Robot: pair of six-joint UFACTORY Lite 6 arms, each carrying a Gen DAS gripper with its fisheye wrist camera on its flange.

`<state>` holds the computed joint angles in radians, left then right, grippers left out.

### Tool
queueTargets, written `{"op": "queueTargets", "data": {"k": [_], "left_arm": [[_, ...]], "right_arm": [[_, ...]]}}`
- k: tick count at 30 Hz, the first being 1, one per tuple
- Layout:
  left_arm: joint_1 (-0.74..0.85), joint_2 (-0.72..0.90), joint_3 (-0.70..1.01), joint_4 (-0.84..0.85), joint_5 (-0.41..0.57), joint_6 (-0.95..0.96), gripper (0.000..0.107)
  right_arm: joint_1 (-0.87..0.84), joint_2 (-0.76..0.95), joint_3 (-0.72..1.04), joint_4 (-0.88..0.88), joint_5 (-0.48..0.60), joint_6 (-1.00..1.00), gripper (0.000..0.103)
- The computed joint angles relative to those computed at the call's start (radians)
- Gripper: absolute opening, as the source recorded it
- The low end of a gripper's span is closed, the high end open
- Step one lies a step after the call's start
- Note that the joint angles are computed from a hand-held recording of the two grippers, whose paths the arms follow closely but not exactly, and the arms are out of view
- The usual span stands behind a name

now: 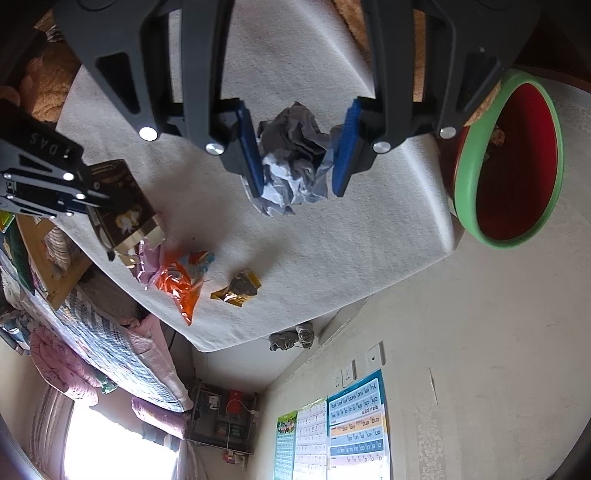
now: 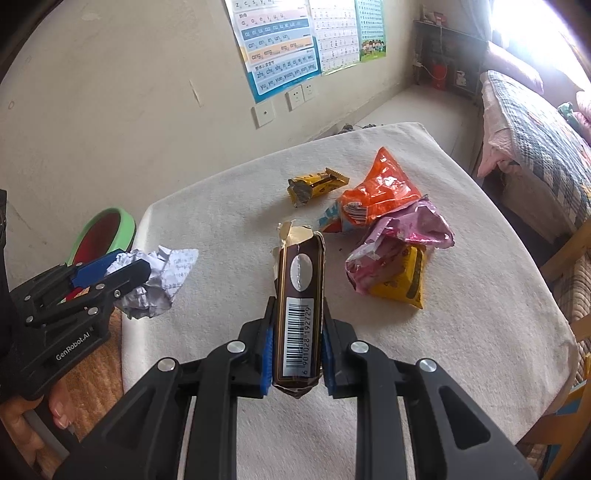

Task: Collect trash
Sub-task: 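Carry the crumpled paper to the red bucket and release it with the left gripper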

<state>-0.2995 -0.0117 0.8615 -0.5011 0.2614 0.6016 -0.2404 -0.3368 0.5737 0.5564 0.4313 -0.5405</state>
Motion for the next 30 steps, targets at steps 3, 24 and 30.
{"op": "queueTargets", "data": {"k": [3, 24, 30], "left_arm": [[0.003, -0.009, -0.011, 0.019, -0.001, -0.014, 0.037], [0.028, -0.030, -0.053, -0.071, -0.009, 0.103, 0.037], [0.051, -0.004, -0.047, -0.127, -0.007, 0.157, 0.037]], "right_arm": [[0.001, -0.003, -0.001, -0.004, 0.002, 0.007, 0.020], [0.047, 0.027, -0.019, -0.075, -0.032, 0.092, 0.020], [0.056, 0.031, -0.017, -0.081, -0.041, 0.100, 0.020]]}}
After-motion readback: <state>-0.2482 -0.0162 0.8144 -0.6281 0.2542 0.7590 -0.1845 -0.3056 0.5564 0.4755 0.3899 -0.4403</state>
